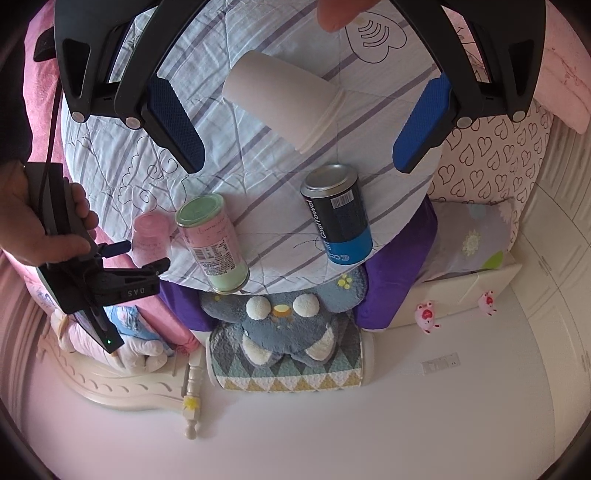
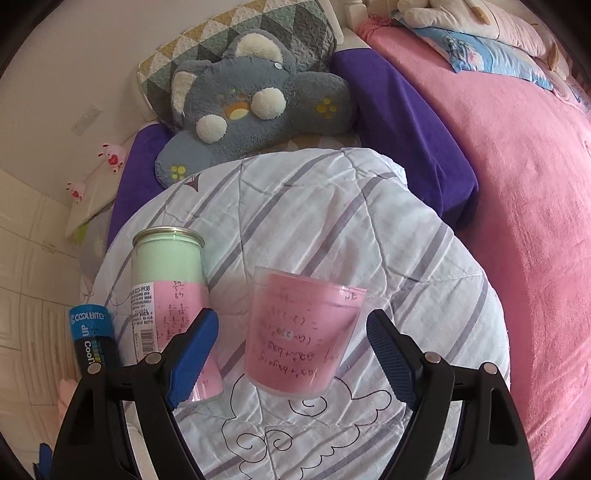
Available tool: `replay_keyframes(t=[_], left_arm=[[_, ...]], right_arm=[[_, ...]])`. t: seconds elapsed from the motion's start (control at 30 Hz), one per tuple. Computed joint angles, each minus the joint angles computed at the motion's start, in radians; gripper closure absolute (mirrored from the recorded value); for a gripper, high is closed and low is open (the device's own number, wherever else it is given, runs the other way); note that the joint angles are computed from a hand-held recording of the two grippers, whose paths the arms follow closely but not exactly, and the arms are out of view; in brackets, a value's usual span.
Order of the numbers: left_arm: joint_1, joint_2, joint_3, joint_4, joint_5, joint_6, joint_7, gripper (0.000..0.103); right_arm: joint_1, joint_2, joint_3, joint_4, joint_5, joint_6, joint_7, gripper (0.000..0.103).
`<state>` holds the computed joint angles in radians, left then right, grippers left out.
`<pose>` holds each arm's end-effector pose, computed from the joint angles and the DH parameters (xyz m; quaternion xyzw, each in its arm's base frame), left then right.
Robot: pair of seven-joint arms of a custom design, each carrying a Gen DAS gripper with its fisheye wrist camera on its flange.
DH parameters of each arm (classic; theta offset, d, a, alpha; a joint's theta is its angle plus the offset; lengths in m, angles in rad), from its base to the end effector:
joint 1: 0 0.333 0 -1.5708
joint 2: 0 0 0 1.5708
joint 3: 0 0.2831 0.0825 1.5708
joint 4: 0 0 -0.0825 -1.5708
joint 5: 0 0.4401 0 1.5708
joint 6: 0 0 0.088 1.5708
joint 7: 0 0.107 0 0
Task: Flip cup upright
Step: 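Move the right tool toward the translucent pink cup, then close the right tool around the pink cup and lift it, then bring the pink cup to the left tool while the left tool closes on it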
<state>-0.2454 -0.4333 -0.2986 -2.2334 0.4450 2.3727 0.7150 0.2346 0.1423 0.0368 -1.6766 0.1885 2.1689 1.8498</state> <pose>0.4575 -0.2866 0.5535 -0.6809 0.6378 -0.2344 0.2731 0.6614 0.1904 0.5039 -0.6625 0.7233 -0.0075 0.1944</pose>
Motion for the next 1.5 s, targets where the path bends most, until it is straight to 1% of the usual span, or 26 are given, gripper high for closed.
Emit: replay_keyframes(t=[0.1, 0.13, 0.3, 0.37, 0.4, 0.57, 0.7, 0.77, 0.87, 1.0, 1.13, 1.23, 1.33, 1.37, 1.43, 1.5], left_arm=[[-0.001, 0.011, 0.001, 0.008, -0.003, 0.001, 0.003, 0.0], [-0.002, 0.011, 0.001, 0.008, -0.003, 0.0, 0.003, 0.0], [-0.001, 0.01, 0.0, 0.009, -0.002, -0.008, -0.003, 0.0], [-0.002, 0.008, 0.001, 0.007, -0.003, -0.011, -0.004, 0.0], [-0.002, 0.005, 0.001, 0.005, -0.003, -0.012, -0.006, 0.0], [-0.006, -0.004, -0.001, -0.002, -0.004, -0.02, -0.009, 0.0], [-0.014, -0.02, -0.006, -0.01, -0.009, -0.026, -0.014, 0.0], [-0.021, -0.035, -0.009, -0.02, -0.013, -0.028, -0.016, 0.0], [-0.036, -0.066, -0.018, -0.043, -0.02, -0.034, -0.022, 0.0], [-0.069, -0.122, -0.029, -0.093, -0.039, -0.053, -0.026, 0.0], [-0.111, -0.167, -0.045, -0.14, -0.064, -0.09, -0.023, 0.0], [-0.143, -0.188, -0.055, -0.169, -0.088, -0.115, -0.032, 0.0], [-0.168, -0.198, -0.061, -0.187, -0.108, -0.134, -0.043, 0.0], [-0.174, -0.201, -0.063, -0.191, -0.111, -0.139, -0.05, 0.0], [-0.181, -0.201, -0.067, -0.19, -0.115, -0.147, -0.064, 0.0], [-0.188, -0.201, -0.066, -0.186, -0.119, -0.147, -0.07, 0.0]], right_arm=[[0.004, 0.043, 0.0, 0.056, -0.012, -0.04, 0.012, 0.019], [0.005, 0.079, -0.001, 0.104, -0.018, -0.062, 0.014, 0.02], [0.013, 0.142, -0.005, 0.181, -0.034, -0.113, 0.014, 0.02], [0.015, 0.155, -0.006, 0.194, -0.042, -0.132, 0.006, 0.03], [0.016, 0.155, -0.006, 0.19, -0.043, -0.134, 0.002, 0.033], [0.009, 0.107, -0.005, 0.12, -0.022, -0.084, -0.033, 0.034], [0.001, -0.001, 0.0, -0.011, 0.021, -0.005, -0.054, 0.034], [0.001, -0.079, 0.007, -0.103, 0.052, 0.038, -0.076, 0.034], [0.004, -0.222, 0.013, -0.268, 0.149, 0.099, -0.124, 0.034], [0.037, -0.429, 0.016, -0.505, 0.281, 0.167, -0.174, 0.034], [0.084, -0.59, 0.023, -0.701, 0.366, 0.21, -0.164, 0.034], [0.112, -0.666, 0.035, -0.8, 0.378, 0.222, -0.137, 0.034], [0.129, -0.701, 0.047, -0.849, 0.362, 0.221, -0.099, 0.032], [0.137, -0.705, 0.043, -0.855, 0.362, 0.215, -0.094, 0.031], [0.143, -0.736, 0.034, -0.885, 0.362, 0.207, -0.089, 0.023], [0.145, -0.757, 0.025, -0.896, 0.366, 0.224, -0.09, 0.023]])
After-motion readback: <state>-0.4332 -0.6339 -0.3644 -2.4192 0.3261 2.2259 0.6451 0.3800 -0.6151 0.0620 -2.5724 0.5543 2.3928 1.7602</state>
